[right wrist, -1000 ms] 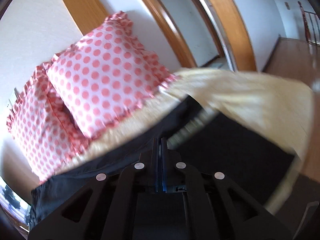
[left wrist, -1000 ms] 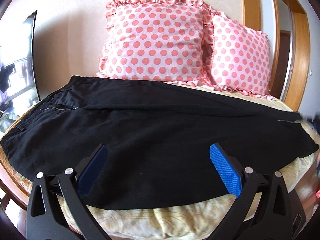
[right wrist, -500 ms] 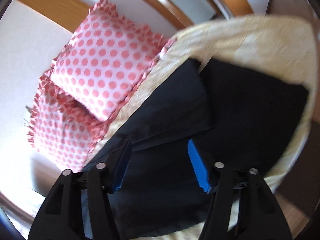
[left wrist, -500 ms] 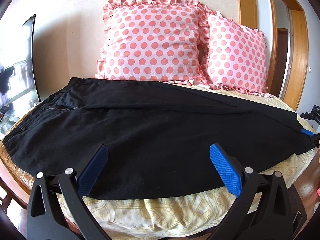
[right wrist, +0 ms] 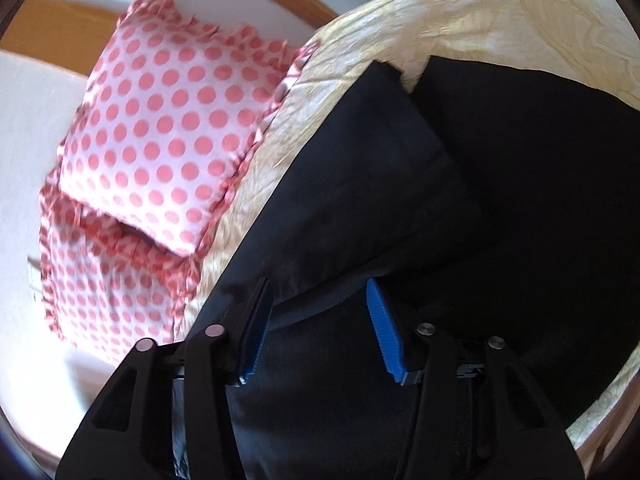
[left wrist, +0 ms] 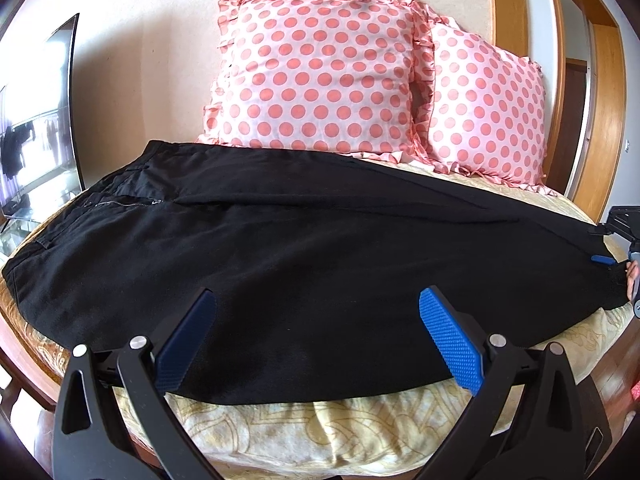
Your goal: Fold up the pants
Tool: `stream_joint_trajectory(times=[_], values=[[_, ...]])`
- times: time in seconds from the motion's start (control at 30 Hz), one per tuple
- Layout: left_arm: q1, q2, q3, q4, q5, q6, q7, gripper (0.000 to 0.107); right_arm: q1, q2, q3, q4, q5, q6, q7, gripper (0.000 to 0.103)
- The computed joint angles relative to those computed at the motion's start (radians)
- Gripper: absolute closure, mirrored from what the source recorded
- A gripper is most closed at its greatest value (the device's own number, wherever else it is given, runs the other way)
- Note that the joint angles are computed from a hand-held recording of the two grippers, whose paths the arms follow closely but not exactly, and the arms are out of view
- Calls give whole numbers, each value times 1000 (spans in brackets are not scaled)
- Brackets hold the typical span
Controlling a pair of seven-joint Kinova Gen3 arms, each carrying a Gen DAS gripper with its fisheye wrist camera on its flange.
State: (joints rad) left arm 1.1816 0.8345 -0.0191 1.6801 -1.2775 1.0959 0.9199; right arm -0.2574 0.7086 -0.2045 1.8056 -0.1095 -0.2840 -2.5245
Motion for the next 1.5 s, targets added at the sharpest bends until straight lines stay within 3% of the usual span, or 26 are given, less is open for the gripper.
stream_joint_trajectory(times=[0.13, 0.2, 0.4, 0.47, 0.53, 0.6, 0.67, 0.8, 0.93, 1.0, 1.1, 1.27, 1.4, 1.5], values=[[-3, -5, -5, 19, -10, -16, 26, 6, -152, -10, 179, 28, -163, -54, -15, 57], [-3, -6, -6, 26, -13, -18, 33, 6, -170, -9, 205, 36, -210, -74, -7, 59], [-7, -2, -6, 33, -16, -18, 52, 6, -117, 8, 147, -5, -276, -54, 147, 65], [-13, -3, -1, 36, -23, -22, 61, 6, -55, 30, 73, -14, -278, -84, 199, 83], [-8, -4, -4, 42, -31, -23, 73, 6, 25, 69, -19, -5, -215, -164, 204, 101], [8, -7, -20, 48, -34, -22, 78, 6, 107, 84, -111, 30, -134, -245, 202, 101], [28, -4, -37, 45, -24, -4, 66, 6, 150, 78, -146, 76, -53, -326, 187, 101], [3, -17, 11, 66, -73, 27, 81, 6, 100, -11, -30, 221, 75, -489, 70, 101], [-10, -35, 27, 88, -106, 19, 136, 6, 16, -44, 67, 349, 40, -636, 63, 101], [-6, -41, 31, 96, -120, 37, 150, 6, 14, -34, 53, 375, -17, -636, 88, 101], [-17, -65, 44, 113, -135, 65, 130, 6, 75, 12, -9, 375, -21, -599, 95, 103], [-114, -174, 51, 180, -133, 7, 47, 6, 22, 26, 28, 345, -72, -574, 180, 102], [-291, -299, 56, 247, -145, -156, 57, 6, -9, 15, 51, 339, -107, -542, 247, 102], [-430, -331, 20, 196, -72, -278, -50, 7, -43, -3, 71, 344, -149, -520, 307, 102]])
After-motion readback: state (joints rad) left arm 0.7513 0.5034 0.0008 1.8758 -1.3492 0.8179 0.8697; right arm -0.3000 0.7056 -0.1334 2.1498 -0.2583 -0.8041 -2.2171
